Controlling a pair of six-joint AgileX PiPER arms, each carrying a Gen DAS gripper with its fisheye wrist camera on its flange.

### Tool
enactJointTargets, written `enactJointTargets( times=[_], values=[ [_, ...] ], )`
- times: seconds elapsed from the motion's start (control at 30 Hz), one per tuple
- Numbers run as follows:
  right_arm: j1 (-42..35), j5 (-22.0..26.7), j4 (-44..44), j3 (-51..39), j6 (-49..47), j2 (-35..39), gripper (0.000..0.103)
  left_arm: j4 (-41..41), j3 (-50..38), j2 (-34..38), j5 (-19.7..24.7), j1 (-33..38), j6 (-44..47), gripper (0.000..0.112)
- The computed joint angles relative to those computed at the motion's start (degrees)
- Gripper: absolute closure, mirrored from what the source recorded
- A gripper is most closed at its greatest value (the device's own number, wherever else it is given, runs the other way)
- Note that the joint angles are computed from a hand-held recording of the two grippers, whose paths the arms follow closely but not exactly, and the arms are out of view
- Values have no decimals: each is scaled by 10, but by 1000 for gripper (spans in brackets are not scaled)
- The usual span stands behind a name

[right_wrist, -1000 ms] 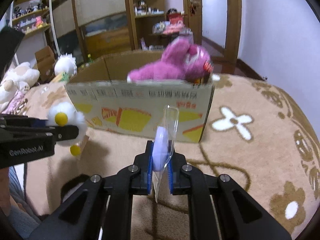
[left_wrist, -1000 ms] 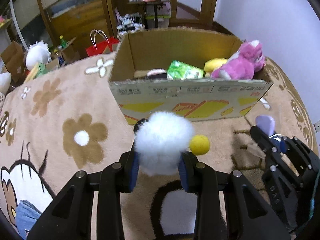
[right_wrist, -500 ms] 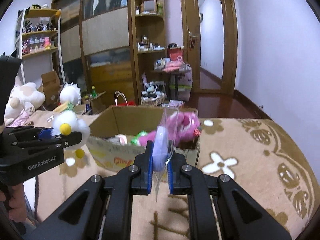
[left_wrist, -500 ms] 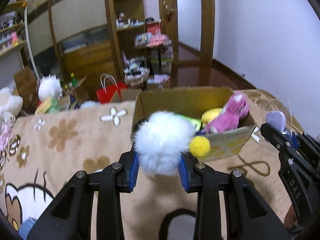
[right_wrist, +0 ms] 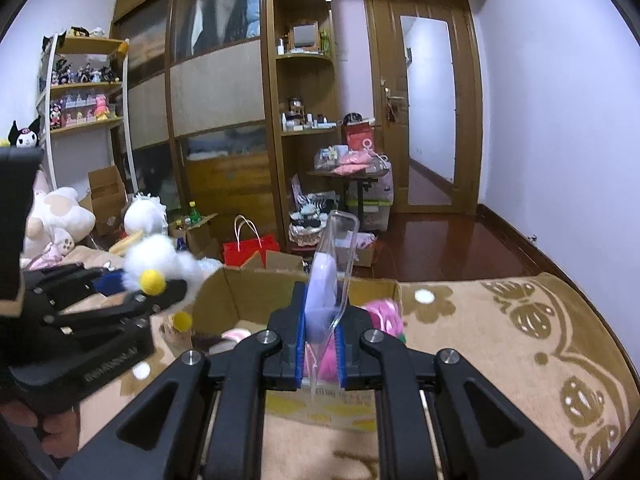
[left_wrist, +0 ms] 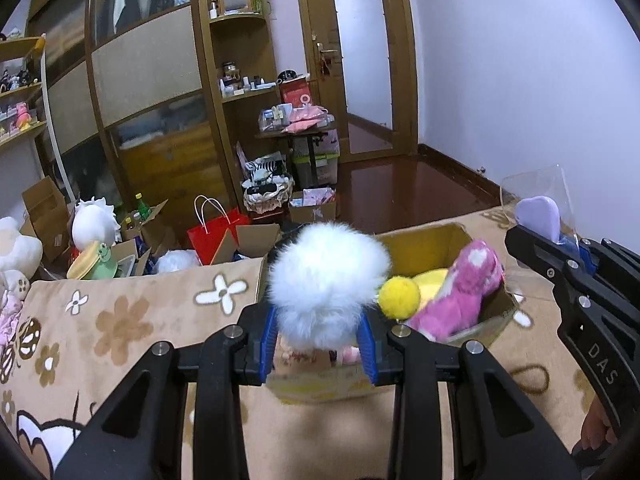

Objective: Organize soft objects
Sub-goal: 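Lift the pompom keychain and clear bag over the box with both tools, then open both tools to drop the pompom keychain and clear bag into the box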

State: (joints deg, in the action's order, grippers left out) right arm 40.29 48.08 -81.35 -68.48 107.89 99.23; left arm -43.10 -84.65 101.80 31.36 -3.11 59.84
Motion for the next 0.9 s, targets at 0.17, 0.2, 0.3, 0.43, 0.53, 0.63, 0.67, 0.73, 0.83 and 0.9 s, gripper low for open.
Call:
enactJointTargets(
  times=[0.17,0.2,0.3,0.43,0.53,0.63,0.67,0.73,0.83,0.9],
  values=[
    [-29,-38,-28,-13,22,16,90,49,-35,34,-9,-19,-46,80],
    [-36,-46,-33,-18,25,21,90,57,-42,40,-11,-21,-55,80],
    [-48,-65,-44,-25,30,32,90,75,-78,67,8,-20,-92,79],
    [-62,-89,-46,-29,30,44,90,100,-108,97,25,-19,-126,79],
    [-71,-100,-41,-34,25,53,90,119,-126,115,34,-20,-146,79],
    [-79,-114,-42,-35,30,59,90,122,-137,128,43,-19,-144,78],
    [-81,-117,-42,-36,31,61,90,123,-137,129,45,-20,-142,77],
    [-86,-125,-43,-36,33,63,90,130,-146,137,55,-20,-145,77],
    [-91,-135,-39,-38,29,63,90,126,-155,146,68,-19,-141,77],
    [-96,-147,-45,-35,41,62,90,124,-160,150,74,-18,-140,77]
  ],
)
